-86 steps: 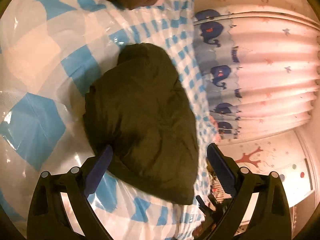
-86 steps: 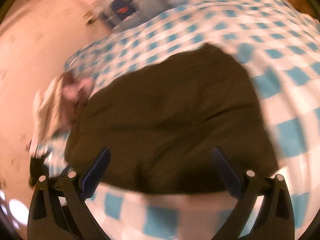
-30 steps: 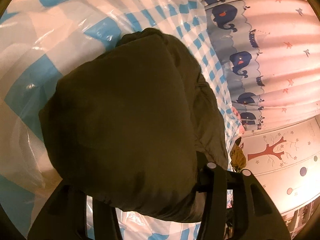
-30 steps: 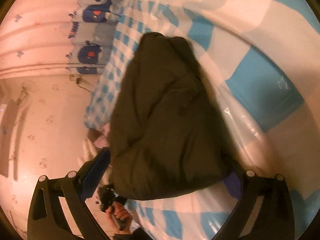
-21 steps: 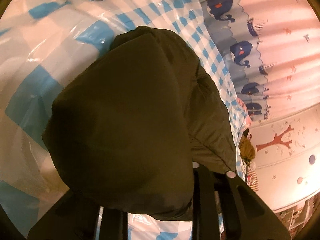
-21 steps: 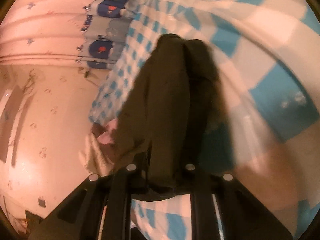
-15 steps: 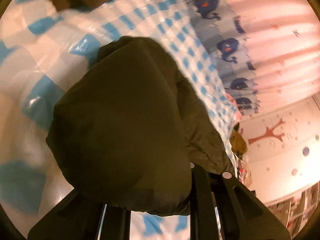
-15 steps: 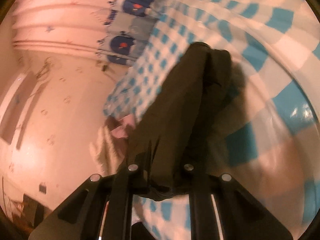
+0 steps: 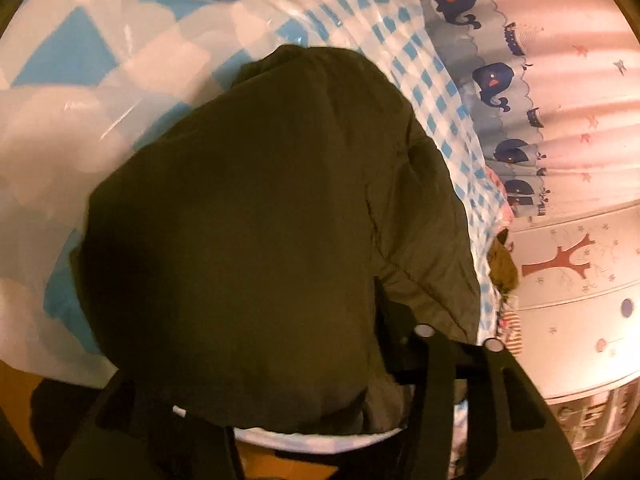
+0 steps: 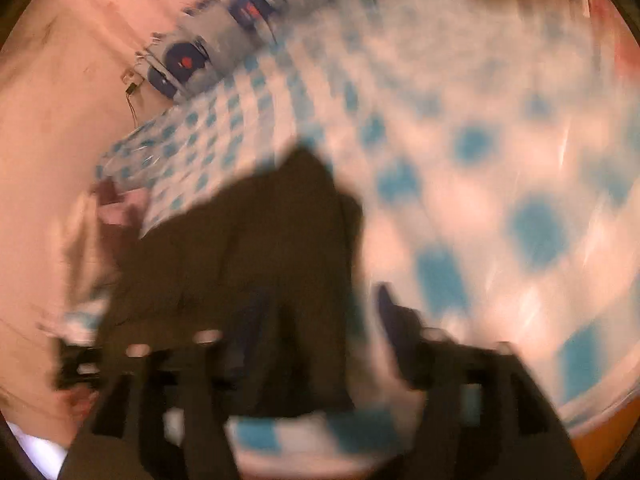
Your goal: Fold large clothes
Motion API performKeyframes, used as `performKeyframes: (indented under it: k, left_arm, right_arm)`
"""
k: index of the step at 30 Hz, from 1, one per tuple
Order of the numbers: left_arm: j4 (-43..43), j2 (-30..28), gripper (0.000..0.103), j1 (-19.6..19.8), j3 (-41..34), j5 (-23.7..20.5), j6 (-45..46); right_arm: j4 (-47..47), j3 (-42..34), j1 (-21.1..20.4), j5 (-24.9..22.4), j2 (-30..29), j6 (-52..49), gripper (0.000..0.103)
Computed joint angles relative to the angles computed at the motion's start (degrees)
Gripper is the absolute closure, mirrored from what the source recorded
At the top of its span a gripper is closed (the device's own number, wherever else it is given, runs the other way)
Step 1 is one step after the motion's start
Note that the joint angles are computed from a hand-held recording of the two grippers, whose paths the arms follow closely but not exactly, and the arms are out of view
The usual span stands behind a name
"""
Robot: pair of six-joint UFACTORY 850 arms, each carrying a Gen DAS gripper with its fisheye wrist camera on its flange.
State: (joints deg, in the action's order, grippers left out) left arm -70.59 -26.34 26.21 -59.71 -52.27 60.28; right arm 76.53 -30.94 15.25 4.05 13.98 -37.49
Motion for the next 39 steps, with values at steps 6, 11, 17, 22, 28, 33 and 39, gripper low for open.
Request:
performKeyframes:
  k: [6, 11, 17, 22, 28, 33, 39]
  left_arm:
    - [-5.72, -0.37, 0.041, -0.57, 1.17, 3.51, -0.66]
    - [-12.14, 0.26, 0.041, 0.26, 3.38, 4.29, 0.10]
    - [-16.19, 0.55, 0.031, 0.76, 4.96, 5.63, 2.98]
    - [-17.83, 2.13, 0.023, 2.17, 5.92, 5.71, 5.53]
    - [-20.78, -1.13, 0.023, 0.09, 2.88, 5.61, 4.44]
    - [-23.19, -1.49, 0.061, -0.71, 2.48, 3.65, 9.27]
    - [-22.96, -0.89, 0.073, -1.12, 2.16, 4.75, 11.79]
  right_arm:
    - [4.94, -18.56, 12.49, 9.86, -14.80, -21.52, 0.025]
    - [27.71, -36.65, 15.90, 8.18, -33.20, -51.50, 0.025]
    - [58.49, -45.47, 16.02, 12.31, -46.38, -85.49, 0.020]
    - [45.66, -41.44, 15.69, 9.56, -40.67, -71.54, 0.019]
    - [46.81, -53.30, 16.76, 14.12, -47.38, -74.22, 0.012]
    - [71.40, -64.45, 16.15, 23.50, -58.68, -101.79, 0.011]
    - [51.07, -49.70, 17.94, 16.57, -45.07, -80.71, 0.011]
